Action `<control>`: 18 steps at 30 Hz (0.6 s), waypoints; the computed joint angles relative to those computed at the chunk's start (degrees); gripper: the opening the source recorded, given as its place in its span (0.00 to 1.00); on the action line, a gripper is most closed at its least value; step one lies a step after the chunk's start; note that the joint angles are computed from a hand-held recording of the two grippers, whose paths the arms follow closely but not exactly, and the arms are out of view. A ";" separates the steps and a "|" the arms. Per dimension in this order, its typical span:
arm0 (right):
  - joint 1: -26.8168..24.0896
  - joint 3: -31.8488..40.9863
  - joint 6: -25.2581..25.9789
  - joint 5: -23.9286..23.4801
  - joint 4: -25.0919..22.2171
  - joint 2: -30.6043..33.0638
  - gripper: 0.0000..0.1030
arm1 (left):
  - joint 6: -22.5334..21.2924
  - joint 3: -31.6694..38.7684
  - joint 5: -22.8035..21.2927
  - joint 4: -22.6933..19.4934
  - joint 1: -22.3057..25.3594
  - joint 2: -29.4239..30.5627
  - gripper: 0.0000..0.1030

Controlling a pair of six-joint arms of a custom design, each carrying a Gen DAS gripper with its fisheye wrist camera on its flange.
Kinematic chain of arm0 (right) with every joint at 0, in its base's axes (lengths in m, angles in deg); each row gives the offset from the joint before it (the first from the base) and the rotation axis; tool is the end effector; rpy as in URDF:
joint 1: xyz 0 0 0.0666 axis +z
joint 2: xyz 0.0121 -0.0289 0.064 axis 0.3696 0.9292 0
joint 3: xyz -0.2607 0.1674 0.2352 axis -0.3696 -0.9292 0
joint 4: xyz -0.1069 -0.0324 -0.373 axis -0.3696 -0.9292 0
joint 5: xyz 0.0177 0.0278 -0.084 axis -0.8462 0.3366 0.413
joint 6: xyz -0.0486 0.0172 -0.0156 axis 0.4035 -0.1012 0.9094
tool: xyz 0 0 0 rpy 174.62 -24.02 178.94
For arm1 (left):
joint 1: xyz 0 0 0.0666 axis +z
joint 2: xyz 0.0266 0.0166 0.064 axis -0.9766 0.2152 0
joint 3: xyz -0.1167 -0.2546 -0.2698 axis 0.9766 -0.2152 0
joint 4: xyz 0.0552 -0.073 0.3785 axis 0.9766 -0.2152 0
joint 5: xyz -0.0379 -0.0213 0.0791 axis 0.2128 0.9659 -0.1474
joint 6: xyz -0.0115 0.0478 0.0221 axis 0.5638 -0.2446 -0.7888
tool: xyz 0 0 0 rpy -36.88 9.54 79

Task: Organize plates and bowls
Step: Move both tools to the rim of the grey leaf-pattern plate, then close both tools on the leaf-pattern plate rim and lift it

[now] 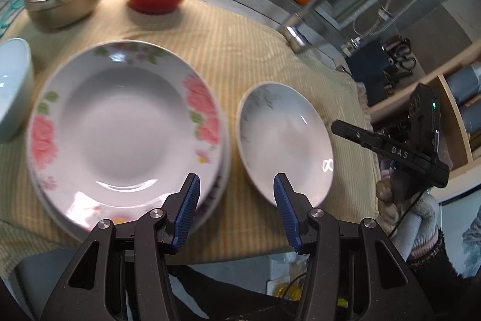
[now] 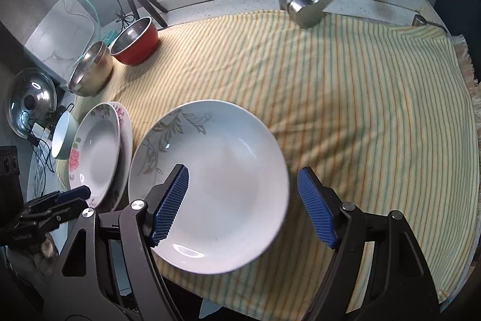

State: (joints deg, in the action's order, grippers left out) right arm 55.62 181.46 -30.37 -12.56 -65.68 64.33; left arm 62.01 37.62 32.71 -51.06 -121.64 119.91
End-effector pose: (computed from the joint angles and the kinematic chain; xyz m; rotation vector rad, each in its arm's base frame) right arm 0.4313 0.2966 0.5018 -0.5827 2.6695 0.4614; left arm 0.2597 -0.2481 0.5259 -0.3999 2.5686 -0.6491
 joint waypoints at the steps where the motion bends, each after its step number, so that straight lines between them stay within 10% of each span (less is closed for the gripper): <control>1: -0.38 -0.38 0.26 -0.34 0.06 -0.17 0.75 | 0.04 0.23 0.39 0.48 -0.42 0.57 0.48; 18: -3.05 0.19 5.30 -5.06 -2.00 2.90 0.44 | 1.99 0.97 4.62 3.26 -1.29 6.12 0.33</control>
